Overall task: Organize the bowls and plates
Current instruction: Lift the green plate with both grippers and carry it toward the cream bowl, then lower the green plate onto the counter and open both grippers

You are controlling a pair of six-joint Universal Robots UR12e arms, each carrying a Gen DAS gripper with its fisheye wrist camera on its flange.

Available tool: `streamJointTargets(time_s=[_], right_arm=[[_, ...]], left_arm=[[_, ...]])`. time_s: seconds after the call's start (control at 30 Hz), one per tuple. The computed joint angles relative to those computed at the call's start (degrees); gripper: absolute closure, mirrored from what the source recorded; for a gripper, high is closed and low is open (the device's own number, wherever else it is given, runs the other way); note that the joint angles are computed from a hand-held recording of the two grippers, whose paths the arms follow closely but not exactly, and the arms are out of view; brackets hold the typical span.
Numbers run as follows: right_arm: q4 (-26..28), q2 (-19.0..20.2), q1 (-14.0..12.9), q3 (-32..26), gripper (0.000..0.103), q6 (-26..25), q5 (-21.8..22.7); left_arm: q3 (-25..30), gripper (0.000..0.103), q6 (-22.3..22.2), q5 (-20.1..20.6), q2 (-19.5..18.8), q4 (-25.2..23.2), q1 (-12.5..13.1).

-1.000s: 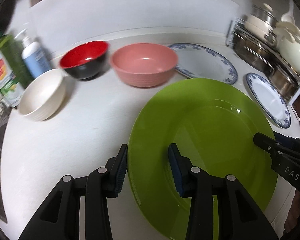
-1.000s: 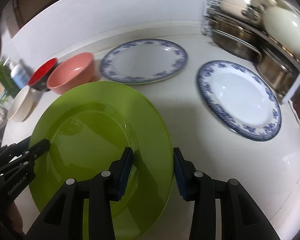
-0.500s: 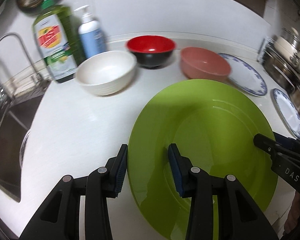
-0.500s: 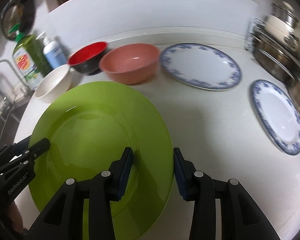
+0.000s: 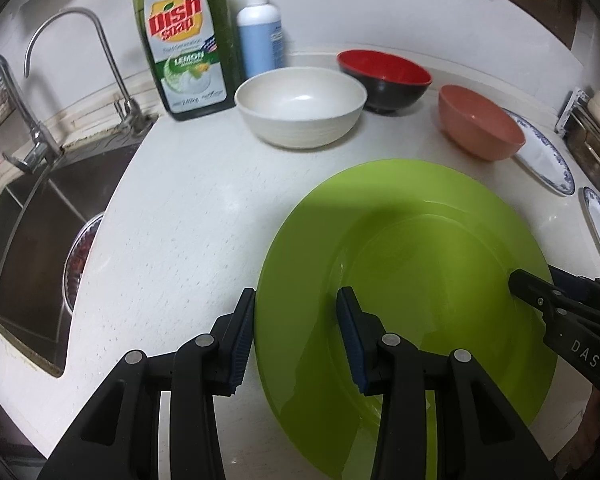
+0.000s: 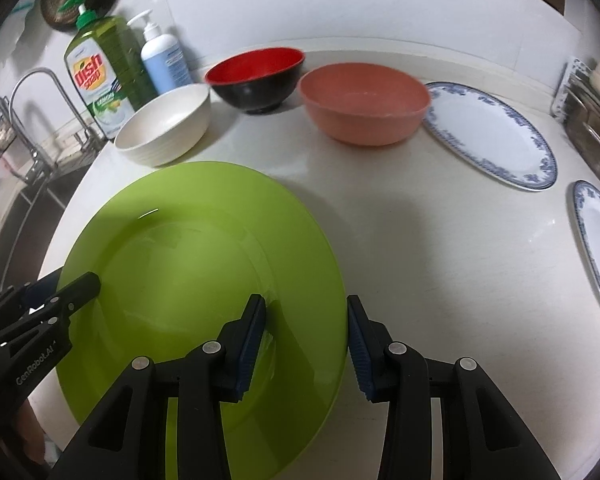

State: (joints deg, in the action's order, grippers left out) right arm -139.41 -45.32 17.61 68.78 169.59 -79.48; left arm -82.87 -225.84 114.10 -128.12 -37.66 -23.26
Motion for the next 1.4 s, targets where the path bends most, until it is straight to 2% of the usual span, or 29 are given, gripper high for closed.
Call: streamJointTargets(time_s=[0.3,0.63,0.97,1.0,1.03,1.1,1.17,1.33,1.4], right_arm=[[2.8,0.5,0.6,-0.3,0.062,-0.3,-0.6],[3.0,0.4,0.8,0.1,0.061,-1.4,-1.3],[2.5,0.2,0.6,0.5,0.061,-1.5,-0.9],[2.6,0.2,0.6,0.5,0.061,-1.2,-0.7],[2.3,0.1,0.6,0.6,0.061,-1.0,-0.6],[1.6,0.0,0.6,0.8,0.055,-0.5,-1.3],[0.5,-0.4,0.6,1.3,0.051,-0.2,-1.3],[-2.6,-1.3,0.2,2.4,0.041,0.9,-0.5],[-3.3,-1.7,0.0,2.7,0.036,1.5,-0.5]], left_arm=[[-0.9,0.062,-0.4,-1.3,0.3,-1.0,0.3],[-1.3,0.062,-0.5,-2.2,0.4,-2.0,0.5],[-0.7,0.06,-0.1,-0.3,0.3,-4.1,0.0],[-0.6,0.058,-0.5,0.2,0.3,-4.4,0.0],[-0.7,0.051,-1.0,0.5,0.4,-4.6,0.0],[-0.9,0.043,-1.4,1.7,0.6,-4.1,-0.2],[-0.6,0.028,-1.3,4.4,0.7,-3.9,-0.7],[0.1,0.015,0.3,6.5,0.8,-2.7,-1.2],[0.5,0.014,1.5,6.2,0.9,-1.2,-1.3]])
